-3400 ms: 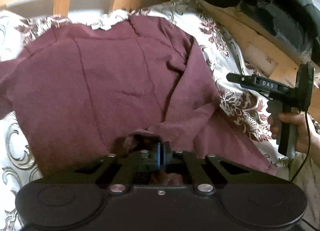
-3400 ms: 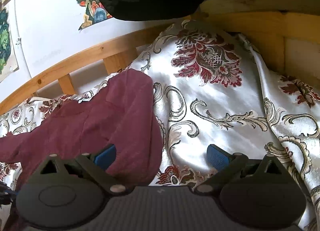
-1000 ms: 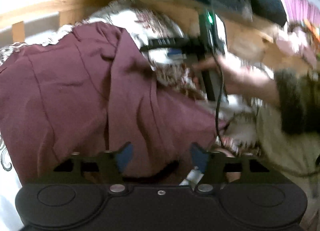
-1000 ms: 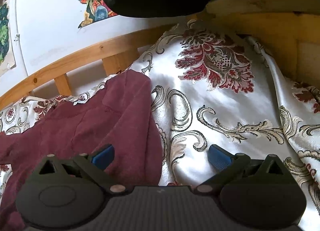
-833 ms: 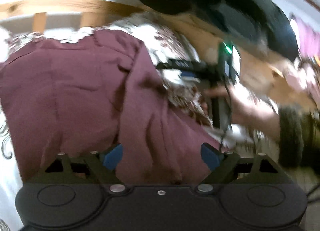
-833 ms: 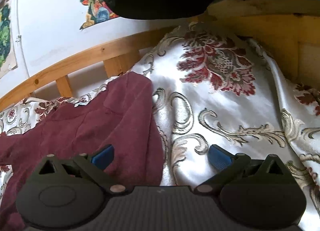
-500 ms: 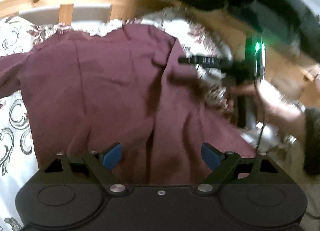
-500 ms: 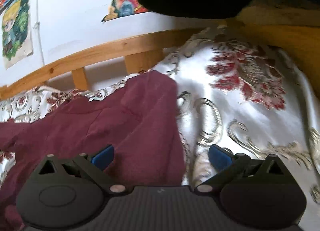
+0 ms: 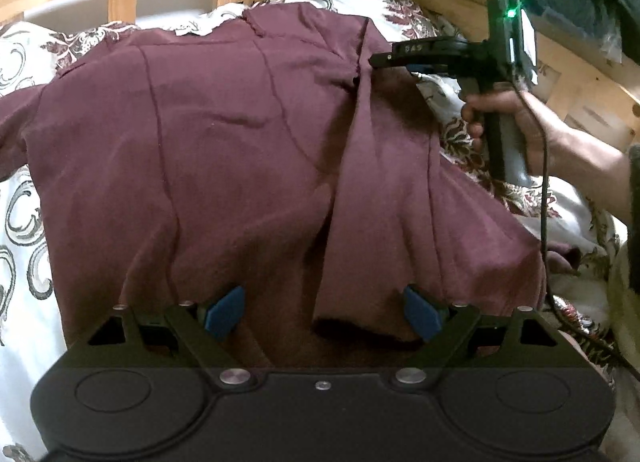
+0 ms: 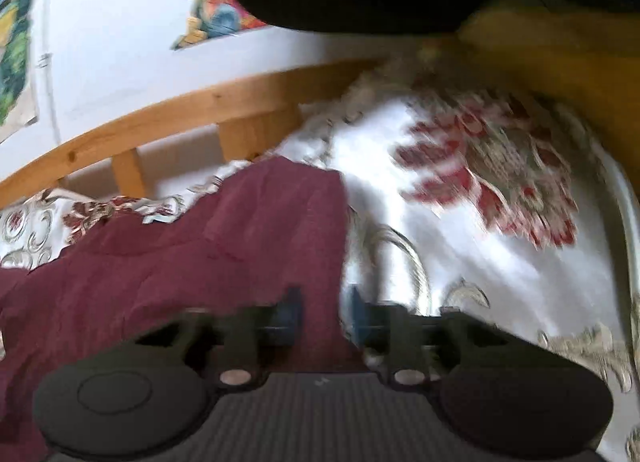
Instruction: Fold small clothes
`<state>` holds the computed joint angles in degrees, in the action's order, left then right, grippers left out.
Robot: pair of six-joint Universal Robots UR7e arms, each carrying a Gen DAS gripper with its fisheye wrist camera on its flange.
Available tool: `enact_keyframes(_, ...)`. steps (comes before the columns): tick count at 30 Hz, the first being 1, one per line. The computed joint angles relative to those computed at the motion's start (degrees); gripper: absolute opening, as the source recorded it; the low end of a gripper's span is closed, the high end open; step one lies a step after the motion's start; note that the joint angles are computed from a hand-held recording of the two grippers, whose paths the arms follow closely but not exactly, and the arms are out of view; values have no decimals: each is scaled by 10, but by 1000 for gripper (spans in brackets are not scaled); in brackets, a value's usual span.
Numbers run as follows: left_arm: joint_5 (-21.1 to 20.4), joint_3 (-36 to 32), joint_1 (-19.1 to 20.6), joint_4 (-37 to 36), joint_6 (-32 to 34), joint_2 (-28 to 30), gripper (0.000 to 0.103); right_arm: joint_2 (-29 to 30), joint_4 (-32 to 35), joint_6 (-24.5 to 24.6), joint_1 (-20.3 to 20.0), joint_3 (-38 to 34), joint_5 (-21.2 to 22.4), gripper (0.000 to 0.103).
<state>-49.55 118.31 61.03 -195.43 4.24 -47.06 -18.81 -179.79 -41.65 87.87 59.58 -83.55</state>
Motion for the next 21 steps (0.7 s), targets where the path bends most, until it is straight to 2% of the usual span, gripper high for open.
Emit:
enact_keyframes(1,-2,1,1,-1,-3,-1,87,-9,12,11,-5,8,14,58)
enact_keyframes(3,-6,0,3,2,-8,-4,87,-31,28,27,-7,29,19,72)
enact_keyframes(5,-11,2,5,1,-14,-7,87,-56,52,20,-8,55,19,78)
enact_keyframes(7,-14,1,7,2,-18,-7,87,-77,82,-8,-4,78,-8,78)
enact_keyframes(8,-15,0,8,3,-19,-8,87,-80,81,-34,1,87,-37,72)
enact_keyframes(9,-15,0,8,3,-20,-8,87,-76,66,-61,6,92,-65,53)
enact_keyframes(10,-15,0,9,2,-20,-8,87,-71,51,-86,9,95,-86,44)
enact_keyframes(11,-15,1,8,1,-20,-8,87,-63,43,-101,12,91,-108,26)
enact_keyframes(12,-15,2,8,-1,-20,-8,87,-57,37,-100,13,86,-118,24)
enact_keyframes(14,-16,5,8,-6,-19,-8,87,-49,20,-79,9,81,-110,20)
enact_keyframes(18,-21,6,12,-6,-29,-12,88,-49,-3,-47,5,89,-96,20)
enact_keyframes(19,-17,7,10,-5,-33,-13,88,-52,-9,-42,5,93,-97,23)
enact_keyframes(21,-8,9,7,-3,-39,-15,88,-61,-21,-36,5,108,-92,37)
